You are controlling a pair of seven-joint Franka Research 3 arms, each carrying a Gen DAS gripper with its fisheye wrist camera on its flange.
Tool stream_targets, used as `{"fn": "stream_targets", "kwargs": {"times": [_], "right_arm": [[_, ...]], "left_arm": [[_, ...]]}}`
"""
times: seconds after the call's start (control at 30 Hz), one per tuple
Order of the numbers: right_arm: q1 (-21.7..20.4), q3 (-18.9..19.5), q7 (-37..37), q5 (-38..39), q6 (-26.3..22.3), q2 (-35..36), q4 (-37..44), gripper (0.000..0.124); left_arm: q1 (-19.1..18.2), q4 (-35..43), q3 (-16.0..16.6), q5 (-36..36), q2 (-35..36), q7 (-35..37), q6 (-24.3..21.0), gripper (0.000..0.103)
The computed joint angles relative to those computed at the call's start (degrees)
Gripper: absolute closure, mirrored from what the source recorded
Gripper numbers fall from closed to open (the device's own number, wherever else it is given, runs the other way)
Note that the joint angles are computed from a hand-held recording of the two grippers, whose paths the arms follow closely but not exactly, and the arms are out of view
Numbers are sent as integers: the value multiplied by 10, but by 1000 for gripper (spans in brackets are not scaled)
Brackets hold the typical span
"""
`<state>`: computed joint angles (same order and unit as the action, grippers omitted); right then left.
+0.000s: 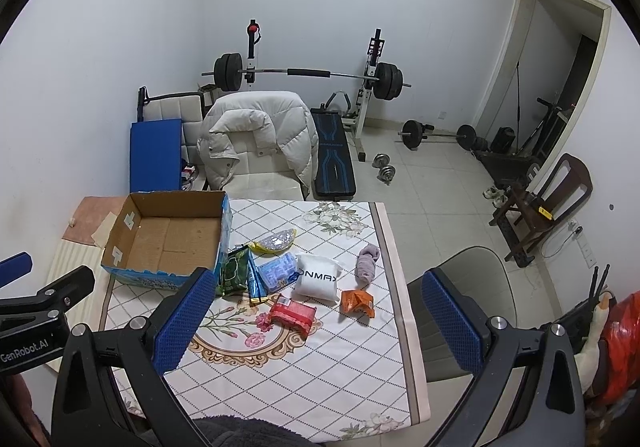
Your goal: Organize soft objects
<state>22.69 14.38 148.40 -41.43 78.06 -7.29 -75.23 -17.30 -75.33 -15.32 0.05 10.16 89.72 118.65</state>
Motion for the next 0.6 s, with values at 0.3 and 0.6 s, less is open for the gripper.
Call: {"fn": "stream_targets", "kwargs": {"times": [0.3,0.6], "right_arm": [[7,-2,1,-3,-5,6,10,21],[7,1,-2,-10,-11,18,30,21]], "left_arm": [[2,-10,1,0,-7,0,8,0],[2,-5,1,0,-4,0,7,0]]}}
